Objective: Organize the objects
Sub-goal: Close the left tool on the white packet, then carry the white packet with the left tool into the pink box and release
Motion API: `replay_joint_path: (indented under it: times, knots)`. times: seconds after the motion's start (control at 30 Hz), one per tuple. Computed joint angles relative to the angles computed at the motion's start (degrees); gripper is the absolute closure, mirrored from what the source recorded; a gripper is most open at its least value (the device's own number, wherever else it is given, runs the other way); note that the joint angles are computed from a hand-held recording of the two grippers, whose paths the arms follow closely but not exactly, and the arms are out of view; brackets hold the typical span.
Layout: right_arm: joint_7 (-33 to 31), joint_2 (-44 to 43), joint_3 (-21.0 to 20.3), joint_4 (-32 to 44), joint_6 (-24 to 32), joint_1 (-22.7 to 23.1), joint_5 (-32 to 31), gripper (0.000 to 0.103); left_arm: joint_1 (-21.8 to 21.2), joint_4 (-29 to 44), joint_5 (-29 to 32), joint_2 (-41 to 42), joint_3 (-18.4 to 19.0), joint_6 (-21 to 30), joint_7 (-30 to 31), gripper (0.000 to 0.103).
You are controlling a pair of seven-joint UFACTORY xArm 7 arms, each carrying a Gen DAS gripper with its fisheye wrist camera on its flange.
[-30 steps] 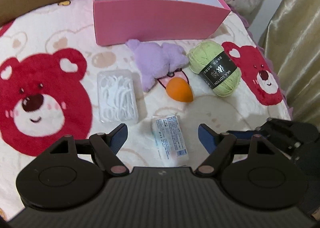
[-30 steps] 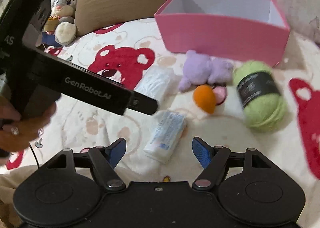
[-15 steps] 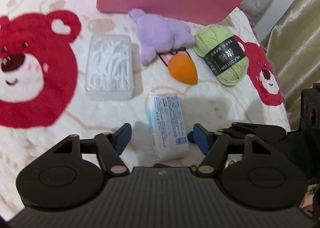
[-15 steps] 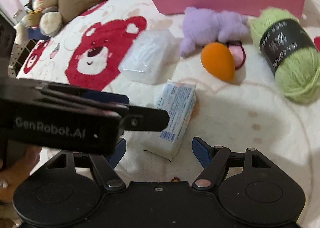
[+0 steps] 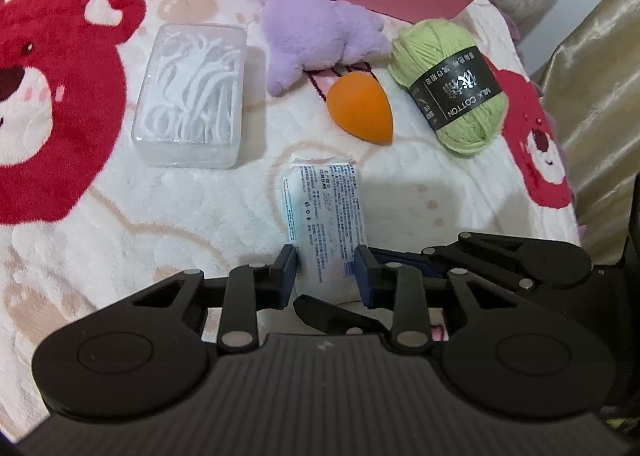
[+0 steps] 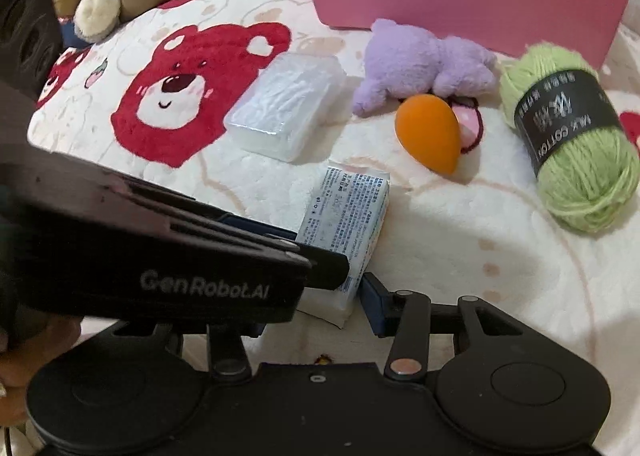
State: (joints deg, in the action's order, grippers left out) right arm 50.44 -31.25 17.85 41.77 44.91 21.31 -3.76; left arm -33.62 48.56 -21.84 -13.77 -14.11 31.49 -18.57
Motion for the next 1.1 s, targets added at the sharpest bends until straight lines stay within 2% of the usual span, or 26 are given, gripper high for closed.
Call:
replay_joint_path:
  times: [0.13,0.5,0.63,0.77,0.93,1.1]
  knots:
    - [0.14,-0.68,0.40,-0.79,-0.83,-0.01,-0.55,0.053,-0.06,-0.28,2.76,-0.49,-1.06,-1.04,-0.91,0.071]
    - [0.95,-3.05,3.06,4.20,4.94,-1.13,-4.89,0.053,-2.05,-0.25,-1.76,-6.21,1.83,-0.35,4.56,0.070]
    - [0.05,-3.42,4.10,8.04,8.57,-1.76,-6.85,0.053,-2.70,1.72,-5.85,-7.70,4.11,2.31,8.32,0.070]
    - [-1.44,-2.95,4.29,12.07,10.82,-2.59,-8.15,0.053,-1.37,4.55,-6.34,-8.51,4.34,5.14,9.77,0.070]
    - [-3.07,-1.97,3.67,15.87,11.79,-3.55,-8.30,0.053,0.58,10.38,-6.71,-7.25,5.04,10.87,11.36,0.070]
    - [-5.27,-1.43,2.08,18.95,10.80,-4.83,-8.23,0.053,3.19,16.37,-6.09,-5.21,4.76,13.51,12.41,0.070]
